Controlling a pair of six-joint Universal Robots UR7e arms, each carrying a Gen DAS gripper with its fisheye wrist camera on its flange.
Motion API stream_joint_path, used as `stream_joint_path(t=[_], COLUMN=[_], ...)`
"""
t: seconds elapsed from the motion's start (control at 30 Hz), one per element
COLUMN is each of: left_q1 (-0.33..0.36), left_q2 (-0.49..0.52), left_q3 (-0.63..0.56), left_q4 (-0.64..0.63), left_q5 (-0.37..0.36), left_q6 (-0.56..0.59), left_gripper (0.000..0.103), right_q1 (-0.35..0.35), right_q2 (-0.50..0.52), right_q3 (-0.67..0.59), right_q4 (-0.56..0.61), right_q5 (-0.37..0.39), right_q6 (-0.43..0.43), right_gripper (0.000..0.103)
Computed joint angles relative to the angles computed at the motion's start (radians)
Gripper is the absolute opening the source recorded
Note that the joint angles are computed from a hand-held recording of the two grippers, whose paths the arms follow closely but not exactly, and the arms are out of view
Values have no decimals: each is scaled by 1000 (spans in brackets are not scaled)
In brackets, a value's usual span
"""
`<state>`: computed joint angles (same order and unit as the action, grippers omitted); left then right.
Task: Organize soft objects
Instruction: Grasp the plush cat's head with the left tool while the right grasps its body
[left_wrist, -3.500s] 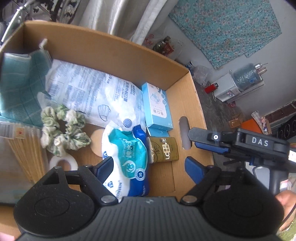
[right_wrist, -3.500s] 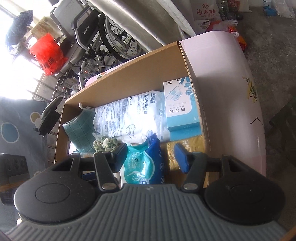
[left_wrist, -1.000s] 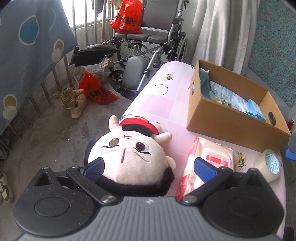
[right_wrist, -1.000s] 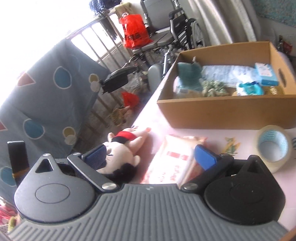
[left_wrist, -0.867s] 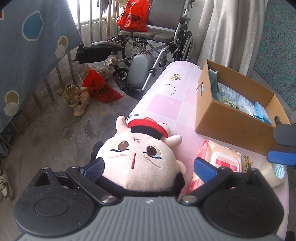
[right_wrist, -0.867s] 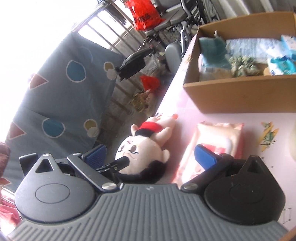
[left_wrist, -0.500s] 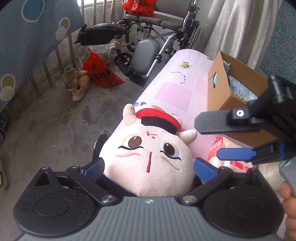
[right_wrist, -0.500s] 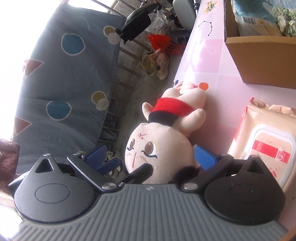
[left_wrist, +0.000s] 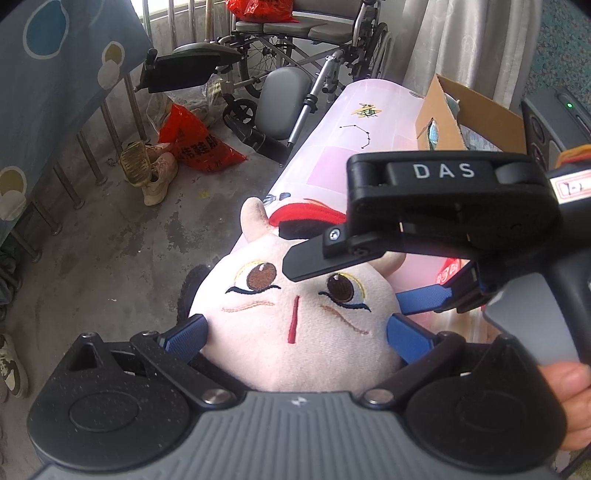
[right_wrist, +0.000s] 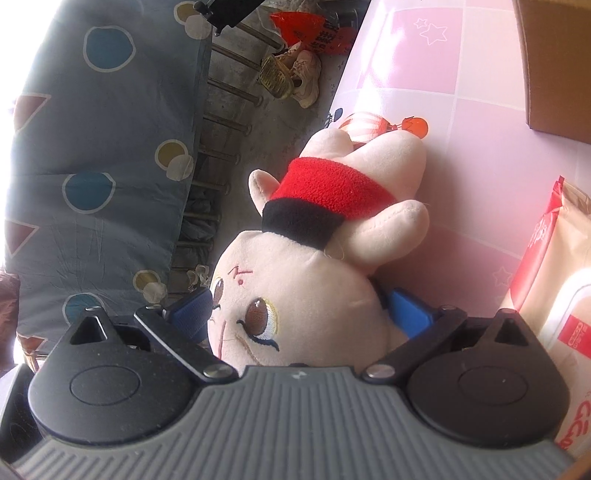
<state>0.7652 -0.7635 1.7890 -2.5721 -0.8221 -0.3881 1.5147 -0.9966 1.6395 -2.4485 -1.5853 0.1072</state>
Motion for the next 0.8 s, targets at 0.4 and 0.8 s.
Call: stream_joint_path(t=[0.4, 0.8], left_q1=[1, 17], left_q2=[-8, -43], left_q3=[13, 67], left_q4=[-23, -134], left_q5=[-17, -212], left_q6=[3, 75], left_gripper=[103, 103], right_q1=[-3, 6], right_q2=[32, -55], right_q3=[-52, 8], right_q4=[81, 73], right_q5=[11, -68], right_q6=[-75, -116], right_gripper=[98, 89])
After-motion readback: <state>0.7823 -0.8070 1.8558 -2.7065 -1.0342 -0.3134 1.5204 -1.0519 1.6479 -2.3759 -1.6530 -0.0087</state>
